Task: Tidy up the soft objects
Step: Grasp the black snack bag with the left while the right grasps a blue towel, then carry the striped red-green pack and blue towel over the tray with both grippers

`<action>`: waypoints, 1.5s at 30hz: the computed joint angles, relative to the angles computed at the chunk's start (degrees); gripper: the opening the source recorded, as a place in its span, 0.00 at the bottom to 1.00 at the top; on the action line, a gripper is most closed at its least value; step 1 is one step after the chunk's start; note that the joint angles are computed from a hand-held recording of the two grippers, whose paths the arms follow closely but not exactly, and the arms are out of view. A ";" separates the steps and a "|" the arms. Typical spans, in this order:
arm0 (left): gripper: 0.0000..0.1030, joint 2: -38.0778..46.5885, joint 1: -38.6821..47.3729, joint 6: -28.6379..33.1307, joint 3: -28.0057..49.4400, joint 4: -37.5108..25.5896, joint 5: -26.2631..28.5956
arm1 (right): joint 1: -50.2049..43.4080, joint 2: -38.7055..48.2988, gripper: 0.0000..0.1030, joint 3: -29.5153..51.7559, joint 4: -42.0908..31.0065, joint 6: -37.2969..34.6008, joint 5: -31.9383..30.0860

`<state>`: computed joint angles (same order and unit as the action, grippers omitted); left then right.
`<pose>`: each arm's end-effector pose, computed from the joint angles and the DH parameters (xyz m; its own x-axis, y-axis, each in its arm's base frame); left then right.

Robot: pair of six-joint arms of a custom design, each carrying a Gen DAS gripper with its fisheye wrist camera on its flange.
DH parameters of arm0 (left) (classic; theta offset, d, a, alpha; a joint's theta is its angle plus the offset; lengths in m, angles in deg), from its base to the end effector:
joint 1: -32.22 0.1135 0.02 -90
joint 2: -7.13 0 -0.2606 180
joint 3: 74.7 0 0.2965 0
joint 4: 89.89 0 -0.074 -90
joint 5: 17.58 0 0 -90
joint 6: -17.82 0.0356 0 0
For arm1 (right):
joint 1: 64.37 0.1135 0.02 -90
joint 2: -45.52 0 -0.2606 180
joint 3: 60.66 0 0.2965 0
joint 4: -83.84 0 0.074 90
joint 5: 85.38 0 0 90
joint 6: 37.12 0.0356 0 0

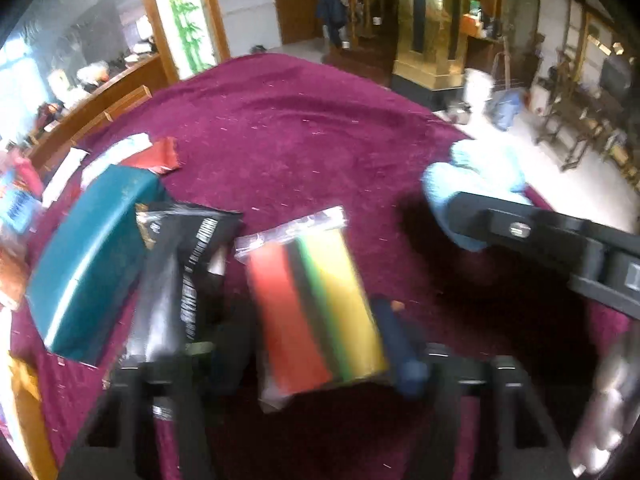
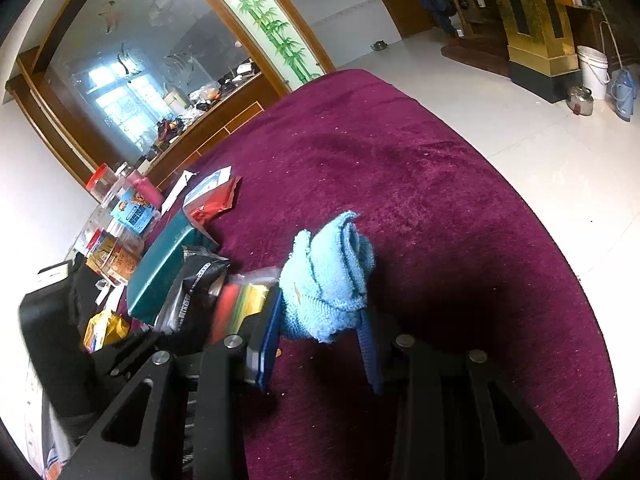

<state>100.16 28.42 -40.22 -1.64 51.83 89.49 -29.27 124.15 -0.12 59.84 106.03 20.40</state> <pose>0.3678 -0.0349 0.1806 -0.6048 0.5473 -0.5786 0.6336 0.7707 0.0668 0.2762 0.1823 0.2044 -0.6396 0.4917 -0.5909 0.2060 0.8502 0.4845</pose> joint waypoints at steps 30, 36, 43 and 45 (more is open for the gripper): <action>0.41 17.17 65.95 26.34 33.26 -43.37 32.43 | 6.17 2.92 0.33 8.28 -11.21 1.16 9.08; 0.41 24.92 70.09 21.68 41.42 -40.24 32.97 | 15.38 9.79 0.33 21.58 -15.32 -2.08 10.15; 0.41 32.44 71.63 19.50 49.04 -42.27 32.07 | 23.72 29.81 0.33 46.70 -18.05 -9.42 3.98; 0.41 33.14 71.79 19.98 49.79 -42.95 32.28 | 25.16 35.19 0.33 53.83 -19.58 -10.81 1.83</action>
